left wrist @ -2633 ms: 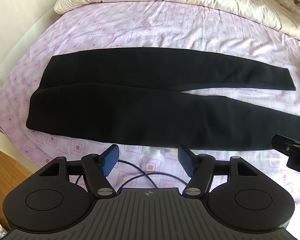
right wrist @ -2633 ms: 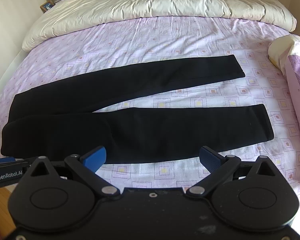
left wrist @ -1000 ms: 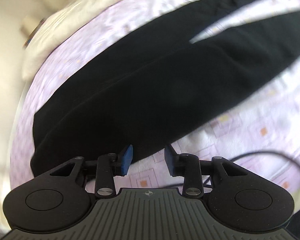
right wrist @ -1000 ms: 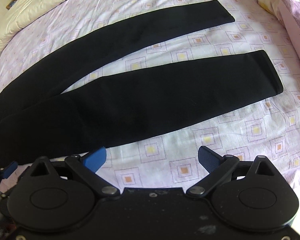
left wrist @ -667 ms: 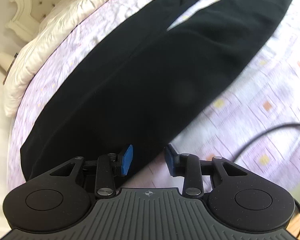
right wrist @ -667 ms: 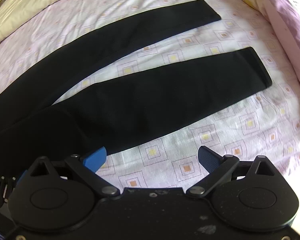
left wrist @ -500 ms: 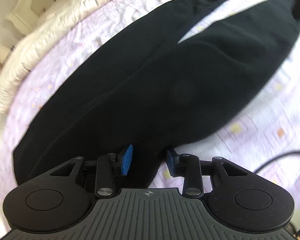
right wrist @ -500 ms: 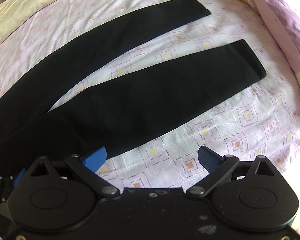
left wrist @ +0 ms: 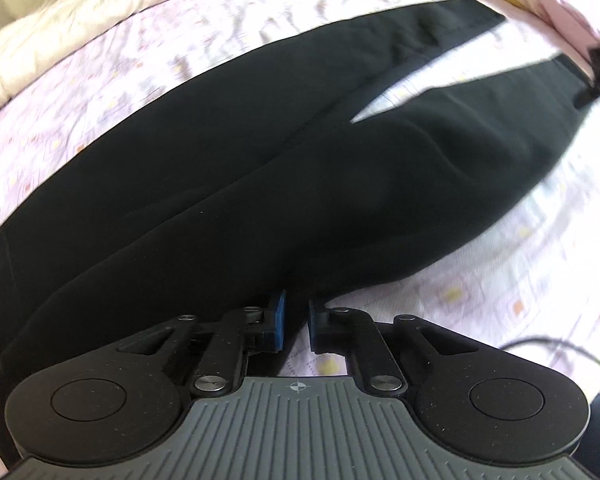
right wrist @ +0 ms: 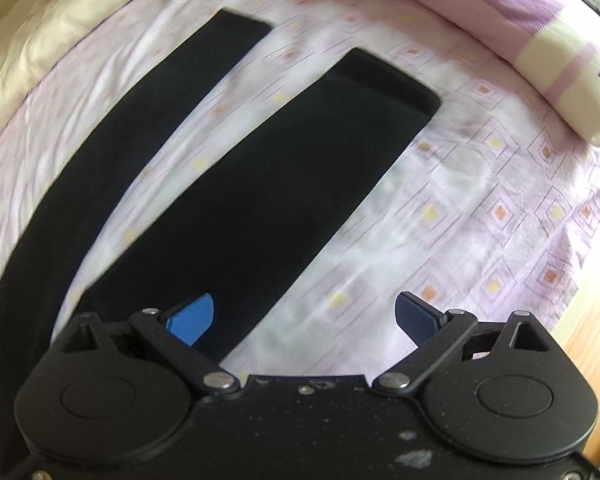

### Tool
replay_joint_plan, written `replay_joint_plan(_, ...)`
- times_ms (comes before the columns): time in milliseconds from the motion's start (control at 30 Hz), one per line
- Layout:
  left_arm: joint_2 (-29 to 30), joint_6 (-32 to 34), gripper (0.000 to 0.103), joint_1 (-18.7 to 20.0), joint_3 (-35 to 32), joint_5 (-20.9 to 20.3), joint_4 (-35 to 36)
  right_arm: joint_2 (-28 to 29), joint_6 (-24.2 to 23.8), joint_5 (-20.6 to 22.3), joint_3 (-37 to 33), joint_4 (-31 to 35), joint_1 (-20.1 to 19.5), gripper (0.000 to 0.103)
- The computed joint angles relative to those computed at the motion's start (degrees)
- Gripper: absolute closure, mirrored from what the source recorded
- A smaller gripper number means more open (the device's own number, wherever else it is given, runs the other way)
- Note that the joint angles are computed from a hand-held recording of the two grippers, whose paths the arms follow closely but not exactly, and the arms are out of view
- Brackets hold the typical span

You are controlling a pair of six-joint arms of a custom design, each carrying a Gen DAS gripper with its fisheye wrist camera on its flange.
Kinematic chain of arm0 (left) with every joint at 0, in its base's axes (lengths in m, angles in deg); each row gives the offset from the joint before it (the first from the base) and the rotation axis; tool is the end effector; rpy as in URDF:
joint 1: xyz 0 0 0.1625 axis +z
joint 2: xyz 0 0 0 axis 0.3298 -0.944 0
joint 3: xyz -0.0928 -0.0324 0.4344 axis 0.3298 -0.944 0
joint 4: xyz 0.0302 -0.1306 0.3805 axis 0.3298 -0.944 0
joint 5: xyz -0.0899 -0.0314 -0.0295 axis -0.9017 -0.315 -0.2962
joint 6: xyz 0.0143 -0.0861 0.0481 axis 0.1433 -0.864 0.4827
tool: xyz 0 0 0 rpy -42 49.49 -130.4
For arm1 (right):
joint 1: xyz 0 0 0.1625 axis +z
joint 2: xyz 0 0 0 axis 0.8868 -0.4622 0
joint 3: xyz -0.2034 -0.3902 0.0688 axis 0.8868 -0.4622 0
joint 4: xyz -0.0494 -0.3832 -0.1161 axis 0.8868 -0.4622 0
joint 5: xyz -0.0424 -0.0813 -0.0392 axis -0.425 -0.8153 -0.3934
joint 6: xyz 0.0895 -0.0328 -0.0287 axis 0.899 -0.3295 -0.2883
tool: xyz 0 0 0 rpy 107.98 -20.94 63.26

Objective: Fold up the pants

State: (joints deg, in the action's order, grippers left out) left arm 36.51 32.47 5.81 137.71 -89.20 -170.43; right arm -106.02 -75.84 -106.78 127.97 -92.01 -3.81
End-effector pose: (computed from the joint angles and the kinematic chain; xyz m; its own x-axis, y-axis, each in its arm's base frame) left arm -0.3055 -0.3469 -0.0422 -0.4338 0.7003 -0.5669 0.7513 0.6285 0.2014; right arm -0.0562 -0.2386 0.3404 -0.3980 0.8869 0.2347 0.4464 0.4107 -0.7950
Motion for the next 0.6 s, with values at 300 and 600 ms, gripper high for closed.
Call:
replay_joint_plan(300,0.1,-10.9,0.094,-1.8,-3.6,1.5,8.3,-5.2,-3.6,22.3,-3.1,6.0,-21.5,0.035)
replay_joint_plan(600,-1.9,-13.4,0.094,-0.2,-9.0,2.8,11.9,-12.9,-4.9,34.2,-7.1,16.5,-27.8,0.099)
